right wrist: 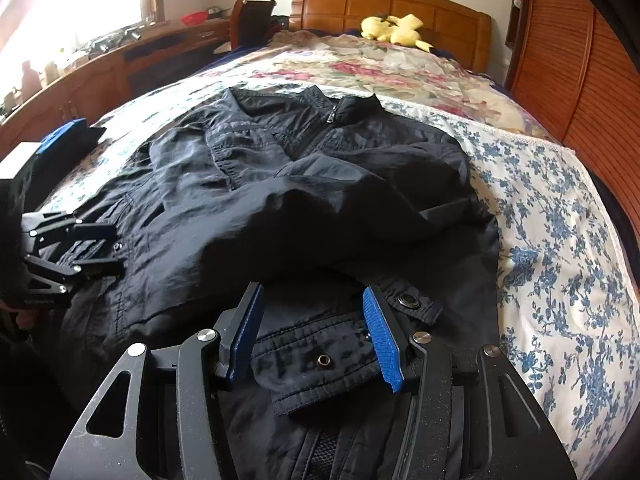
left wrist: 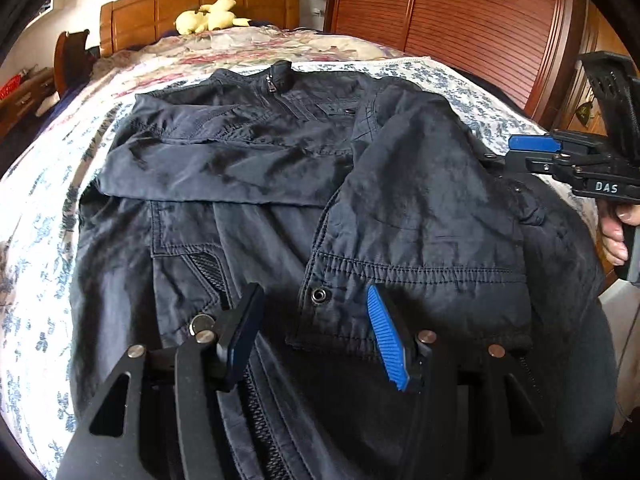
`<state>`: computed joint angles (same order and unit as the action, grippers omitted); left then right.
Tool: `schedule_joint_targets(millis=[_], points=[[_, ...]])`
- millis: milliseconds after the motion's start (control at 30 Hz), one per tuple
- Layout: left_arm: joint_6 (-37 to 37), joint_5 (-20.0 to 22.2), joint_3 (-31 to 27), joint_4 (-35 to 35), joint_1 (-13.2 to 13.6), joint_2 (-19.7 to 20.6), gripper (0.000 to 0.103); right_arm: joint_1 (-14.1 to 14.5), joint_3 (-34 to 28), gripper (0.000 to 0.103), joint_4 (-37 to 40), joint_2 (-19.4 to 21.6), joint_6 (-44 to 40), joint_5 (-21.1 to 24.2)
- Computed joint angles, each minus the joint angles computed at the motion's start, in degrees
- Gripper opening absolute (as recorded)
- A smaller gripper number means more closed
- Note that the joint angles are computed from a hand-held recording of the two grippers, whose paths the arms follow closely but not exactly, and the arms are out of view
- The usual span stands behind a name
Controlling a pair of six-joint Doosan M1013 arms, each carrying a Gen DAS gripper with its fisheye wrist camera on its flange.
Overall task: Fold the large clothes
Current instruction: 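Move the left tool to the jacket hem and close on it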
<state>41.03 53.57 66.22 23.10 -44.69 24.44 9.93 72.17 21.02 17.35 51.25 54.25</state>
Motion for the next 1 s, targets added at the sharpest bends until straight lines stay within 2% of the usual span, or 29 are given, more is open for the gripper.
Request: schedule_joint_targets(millis=[67,100,133,167,233,300,500,567,700,900,1000], points=[[1.91,-1.88,0.43,-3.23,0.55,-0.31,0.037,0.07,-0.05,0.052,-0.11,0.01,-0.01,-0.25],[2.97,-2.37,0.50,-4.89,0.72,-0.36,0.037,0.10,-0.12,0.052,-0.21,0.05,0.02,-0.40],[3.35,-1.68,0.16,-4.57,0.56,-0.17,0.032,0.11,-0.20,0.052,-0.32,0.10,0.11,-0.48],[3.63,-0.90,-0.30,-3.98,0.34,0.12,0.020,0.11,-0.32,0.052,-0.47,0.19,0.31,-0.62],[3.42,-0.80,-0.47,-3.20,0.15,0.14,0.012,0.15,-0.65,0.052,-0.76,0.38,0.72,-0.70],[2.73,-0.97,-0.26,-1.61,0.00,-0.17,0.009,0.19,-0.91,0.052,-1.05,0.55,0.94,-0.88],[-12.04,-1.10,2.23,15.47,-1.58,-3.21,0.004,0.39,-1.64,0.052,-1.42,1.07,0.90,-1.59],[-13.78,-0.34,2.48,18.30,-1.63,-3.82,0.003,0.38,-2.27,0.052,-1.59,1.59,1.09,-1.74],[-16.02,-0.60,3.12,20.28,-1.00,-4.65,0.001,0.66,-3.90,0.052,-2.76,3.02,1.92,-2.13],[-16.78,-0.23,3.68,19.30,-0.05,-4.57,0.002,1.04,-7.41,0.051,-4.23,5.81,4.05,-3.05],[-16.81,0.84,3.39,19.05,-0.17,-4.37,0.003,1.39,-9.67,0.040,-5.30,7.41,4.92,-2.88]])
